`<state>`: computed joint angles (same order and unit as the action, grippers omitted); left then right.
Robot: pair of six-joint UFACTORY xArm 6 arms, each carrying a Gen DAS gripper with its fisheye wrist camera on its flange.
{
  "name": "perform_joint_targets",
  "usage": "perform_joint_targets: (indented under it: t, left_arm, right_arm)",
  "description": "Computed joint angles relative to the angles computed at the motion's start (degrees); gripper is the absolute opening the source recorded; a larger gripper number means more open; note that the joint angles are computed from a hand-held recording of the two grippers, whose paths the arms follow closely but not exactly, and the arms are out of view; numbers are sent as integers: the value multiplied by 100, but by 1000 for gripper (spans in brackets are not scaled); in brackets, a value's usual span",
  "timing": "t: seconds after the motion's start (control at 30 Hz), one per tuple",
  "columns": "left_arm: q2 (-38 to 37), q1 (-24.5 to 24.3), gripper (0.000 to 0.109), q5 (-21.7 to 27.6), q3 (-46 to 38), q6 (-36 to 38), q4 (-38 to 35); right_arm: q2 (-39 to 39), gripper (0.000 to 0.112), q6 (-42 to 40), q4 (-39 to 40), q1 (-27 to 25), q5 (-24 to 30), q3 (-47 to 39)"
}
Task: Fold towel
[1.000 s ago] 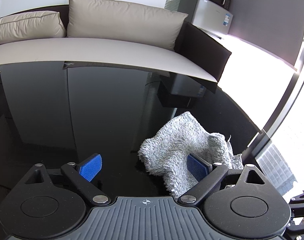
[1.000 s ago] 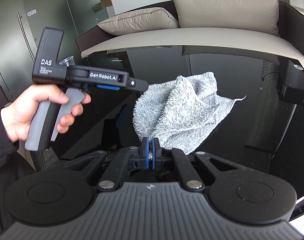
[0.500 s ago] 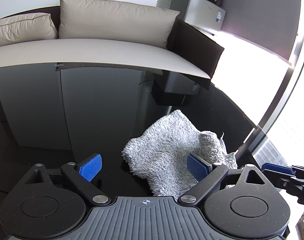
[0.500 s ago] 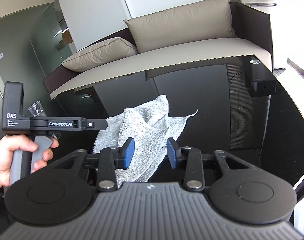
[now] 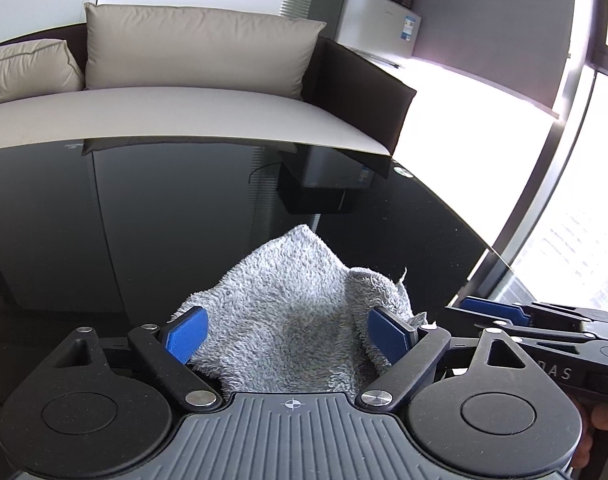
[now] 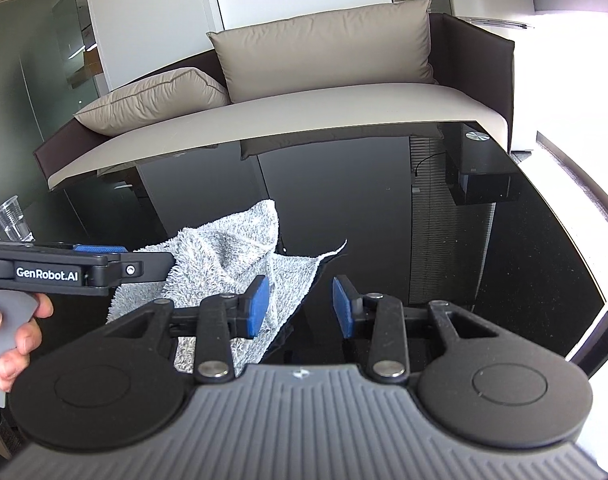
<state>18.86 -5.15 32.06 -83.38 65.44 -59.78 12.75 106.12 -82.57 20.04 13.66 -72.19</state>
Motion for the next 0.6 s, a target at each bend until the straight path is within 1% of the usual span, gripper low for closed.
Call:
perform_joint_targets:
  t: [0.17,0.3,0.37,0.4,0.43,0.47,0.6]
  left_arm:
    - [-43,-2,86,184,-16,164,-244]
    - [-11,-43,85,225,-29,141,-167]
    - [51,-95,77,211,-59,40,30]
    - [87,-100,67,265,-96,-33,123]
    - [114,-104,59,310,-119,-74,184]
    - [141,-118,54,345,-137,-83,233]
    - [147,-141,43,433,-108,33,253]
  right_arm:
    - [119,37,-169,291,0,135,-104]
    - [146,37,-150,385,-10,237,-117]
    - [160,37,-82,366,-22,237,-128]
    - [168,37,-61,349,-28,217,-136]
    - [176,37,-36,316,-29,201,-144]
    - [185,37,-40,292,-20,202,-159]
    - [205,37,-36,219,1,207,-190]
